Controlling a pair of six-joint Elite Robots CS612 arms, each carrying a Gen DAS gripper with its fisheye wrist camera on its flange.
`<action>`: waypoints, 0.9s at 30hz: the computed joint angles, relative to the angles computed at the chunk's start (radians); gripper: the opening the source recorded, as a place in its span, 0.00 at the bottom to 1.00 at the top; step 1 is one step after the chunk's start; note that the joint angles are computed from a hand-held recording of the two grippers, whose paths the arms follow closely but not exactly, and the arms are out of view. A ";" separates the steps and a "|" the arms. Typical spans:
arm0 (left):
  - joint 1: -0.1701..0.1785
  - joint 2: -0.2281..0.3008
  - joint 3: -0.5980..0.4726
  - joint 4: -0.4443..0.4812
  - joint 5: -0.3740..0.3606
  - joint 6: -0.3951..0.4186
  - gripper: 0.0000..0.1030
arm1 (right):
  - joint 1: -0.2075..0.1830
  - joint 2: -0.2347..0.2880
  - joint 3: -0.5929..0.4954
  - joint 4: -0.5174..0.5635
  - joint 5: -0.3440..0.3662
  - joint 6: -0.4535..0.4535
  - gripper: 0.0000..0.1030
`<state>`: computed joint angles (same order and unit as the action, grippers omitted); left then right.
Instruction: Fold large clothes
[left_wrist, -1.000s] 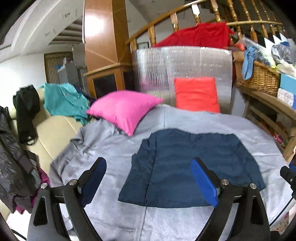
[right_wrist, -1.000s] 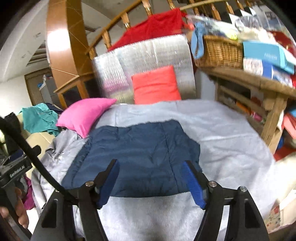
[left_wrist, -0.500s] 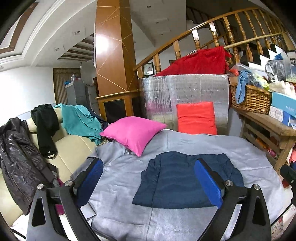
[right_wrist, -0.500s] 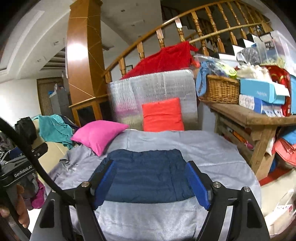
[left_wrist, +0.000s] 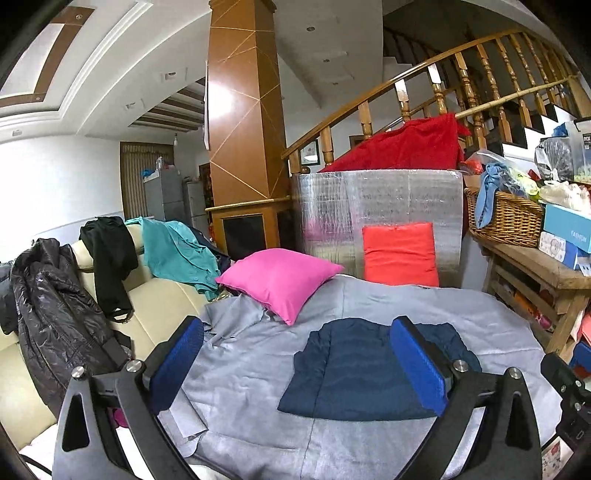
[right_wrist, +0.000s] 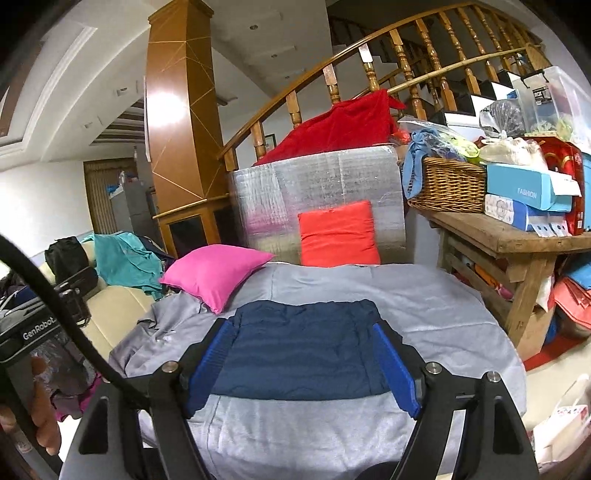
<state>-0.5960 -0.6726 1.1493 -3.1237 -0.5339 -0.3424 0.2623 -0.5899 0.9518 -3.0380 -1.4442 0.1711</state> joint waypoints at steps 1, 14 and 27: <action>0.000 -0.001 0.001 0.000 0.001 0.000 0.98 | 0.000 -0.001 0.002 -0.003 0.000 -0.001 0.78; -0.006 -0.003 0.005 -0.006 0.010 0.002 0.99 | -0.004 -0.008 0.015 -0.017 0.014 0.023 0.78; -0.014 -0.011 0.014 -0.023 0.016 0.011 0.99 | -0.008 -0.017 0.032 -0.036 0.020 0.042 0.78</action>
